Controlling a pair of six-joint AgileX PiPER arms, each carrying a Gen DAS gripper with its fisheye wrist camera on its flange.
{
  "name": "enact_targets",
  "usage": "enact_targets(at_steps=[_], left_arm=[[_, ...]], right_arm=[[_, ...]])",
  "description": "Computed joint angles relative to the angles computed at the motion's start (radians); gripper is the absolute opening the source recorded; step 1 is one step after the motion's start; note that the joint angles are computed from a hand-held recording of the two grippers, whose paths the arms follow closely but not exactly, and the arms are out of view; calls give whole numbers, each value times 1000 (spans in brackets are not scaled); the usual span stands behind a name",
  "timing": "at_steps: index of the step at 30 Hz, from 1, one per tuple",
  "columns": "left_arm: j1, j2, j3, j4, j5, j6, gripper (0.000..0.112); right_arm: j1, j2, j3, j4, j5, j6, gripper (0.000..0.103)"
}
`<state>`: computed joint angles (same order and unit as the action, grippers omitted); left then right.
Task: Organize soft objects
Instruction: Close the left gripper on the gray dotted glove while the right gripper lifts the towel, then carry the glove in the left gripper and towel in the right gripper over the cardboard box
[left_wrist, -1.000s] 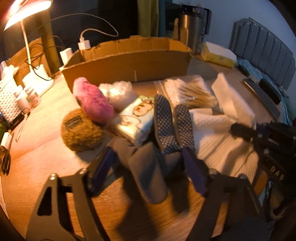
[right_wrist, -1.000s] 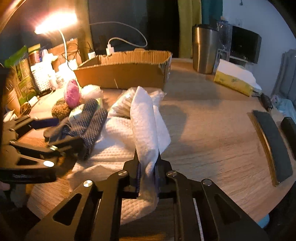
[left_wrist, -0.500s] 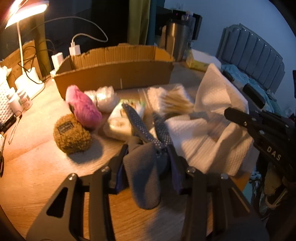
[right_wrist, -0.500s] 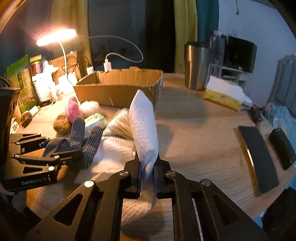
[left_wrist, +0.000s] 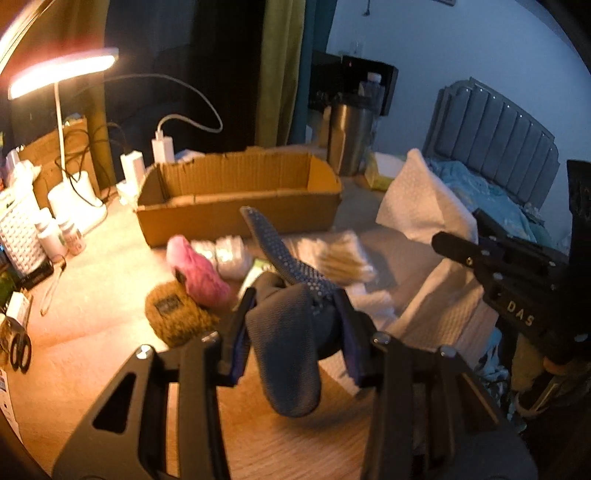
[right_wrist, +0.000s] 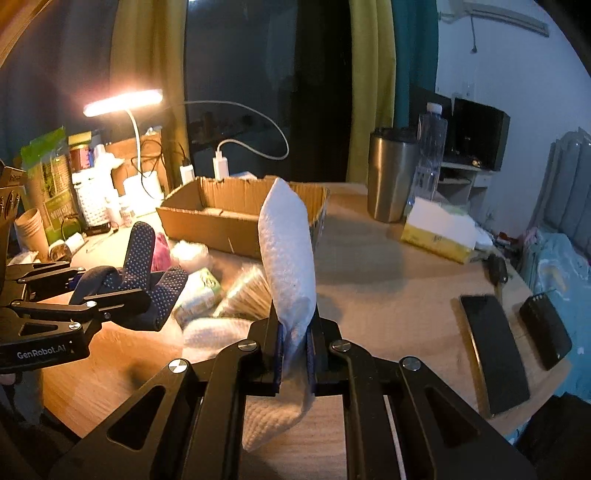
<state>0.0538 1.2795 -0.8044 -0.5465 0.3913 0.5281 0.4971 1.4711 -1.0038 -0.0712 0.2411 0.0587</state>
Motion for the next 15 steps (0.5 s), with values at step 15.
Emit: enact_targets(at_steps=[15], left_arm=[[88,58,-156,-215,23,204,42]], right_arm=[[-21,119,-229,96,59,-136,11]])
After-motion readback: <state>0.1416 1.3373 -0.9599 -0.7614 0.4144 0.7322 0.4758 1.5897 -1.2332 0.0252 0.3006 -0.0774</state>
